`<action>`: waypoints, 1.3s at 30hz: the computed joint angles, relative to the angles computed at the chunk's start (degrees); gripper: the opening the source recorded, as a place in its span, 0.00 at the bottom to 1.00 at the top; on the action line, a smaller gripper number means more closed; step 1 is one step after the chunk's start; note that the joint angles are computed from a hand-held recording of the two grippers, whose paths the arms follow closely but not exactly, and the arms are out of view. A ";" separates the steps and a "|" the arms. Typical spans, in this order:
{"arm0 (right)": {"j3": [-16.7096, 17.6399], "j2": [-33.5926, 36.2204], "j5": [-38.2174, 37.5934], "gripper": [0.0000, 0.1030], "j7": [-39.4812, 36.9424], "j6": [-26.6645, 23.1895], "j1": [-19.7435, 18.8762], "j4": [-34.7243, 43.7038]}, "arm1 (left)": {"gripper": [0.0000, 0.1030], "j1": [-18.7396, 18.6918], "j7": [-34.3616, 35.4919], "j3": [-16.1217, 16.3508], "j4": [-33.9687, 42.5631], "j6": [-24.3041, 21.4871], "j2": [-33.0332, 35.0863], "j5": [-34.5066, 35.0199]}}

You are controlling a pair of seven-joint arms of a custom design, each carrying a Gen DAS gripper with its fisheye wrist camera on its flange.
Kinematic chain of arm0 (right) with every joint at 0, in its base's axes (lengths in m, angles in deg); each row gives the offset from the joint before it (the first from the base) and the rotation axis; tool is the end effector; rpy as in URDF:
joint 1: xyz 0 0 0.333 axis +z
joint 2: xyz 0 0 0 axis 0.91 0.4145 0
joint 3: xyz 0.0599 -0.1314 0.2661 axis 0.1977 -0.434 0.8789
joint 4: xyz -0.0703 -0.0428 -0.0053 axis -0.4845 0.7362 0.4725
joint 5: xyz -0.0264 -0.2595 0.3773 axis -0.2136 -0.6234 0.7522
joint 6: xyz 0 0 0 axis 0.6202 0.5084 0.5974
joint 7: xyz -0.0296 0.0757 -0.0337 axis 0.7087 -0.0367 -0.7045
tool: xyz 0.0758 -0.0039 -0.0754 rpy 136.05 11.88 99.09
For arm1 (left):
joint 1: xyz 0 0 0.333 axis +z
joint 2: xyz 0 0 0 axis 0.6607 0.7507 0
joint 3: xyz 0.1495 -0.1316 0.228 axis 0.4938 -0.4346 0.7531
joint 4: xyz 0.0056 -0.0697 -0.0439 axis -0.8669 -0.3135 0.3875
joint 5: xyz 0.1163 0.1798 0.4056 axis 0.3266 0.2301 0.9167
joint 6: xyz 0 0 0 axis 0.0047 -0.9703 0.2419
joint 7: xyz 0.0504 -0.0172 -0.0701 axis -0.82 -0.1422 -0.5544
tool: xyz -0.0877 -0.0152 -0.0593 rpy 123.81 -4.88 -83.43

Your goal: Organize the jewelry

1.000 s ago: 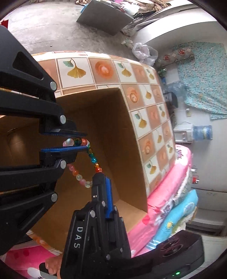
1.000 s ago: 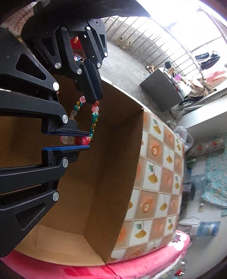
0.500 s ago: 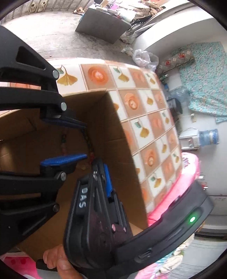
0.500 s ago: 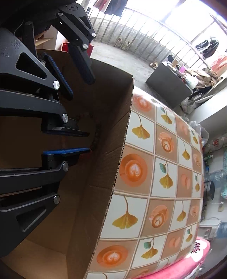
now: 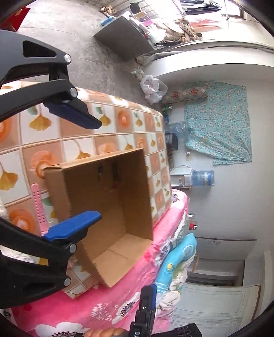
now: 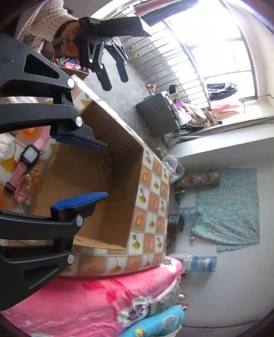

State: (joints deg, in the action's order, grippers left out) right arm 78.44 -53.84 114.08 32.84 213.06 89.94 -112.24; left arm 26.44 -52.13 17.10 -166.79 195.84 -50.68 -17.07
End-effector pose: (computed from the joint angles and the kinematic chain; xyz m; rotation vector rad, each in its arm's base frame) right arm 0.5037 0.1460 0.5158 -1.8392 1.2072 -0.4191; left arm 0.4796 -0.3710 0.4835 -1.4971 1.8714 -0.9201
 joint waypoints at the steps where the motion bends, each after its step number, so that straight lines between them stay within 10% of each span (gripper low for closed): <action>1: 0.57 -1.62 -0.29 0.43 0.37 0.51 -0.31 -2.52 | 0.79 -0.57 -0.47 -0.24 -1.42 -0.67 -0.38 -1.40; 12: 4.46 8.42 -5.14 0.54 3.52 -6.26 -0.32 -3.88 | 0.81 -7.39 0.66 0.51 1.47 -12.42 12.64 -6.90; 27: 6.94 14.16 -10.93 0.57 2.08 -13.52 -3.30 1.11 | 0.95 -8.07 -5.11 2.33 -1.68 -8.36 10.93 -3.23; 39: 11.14 14.21 -27.53 0.51 12.46 -1.48 -4.11 -4.19 | 0.95 -7.04 -6.11 2.47 -2.57 -6.27 10.64 -1.29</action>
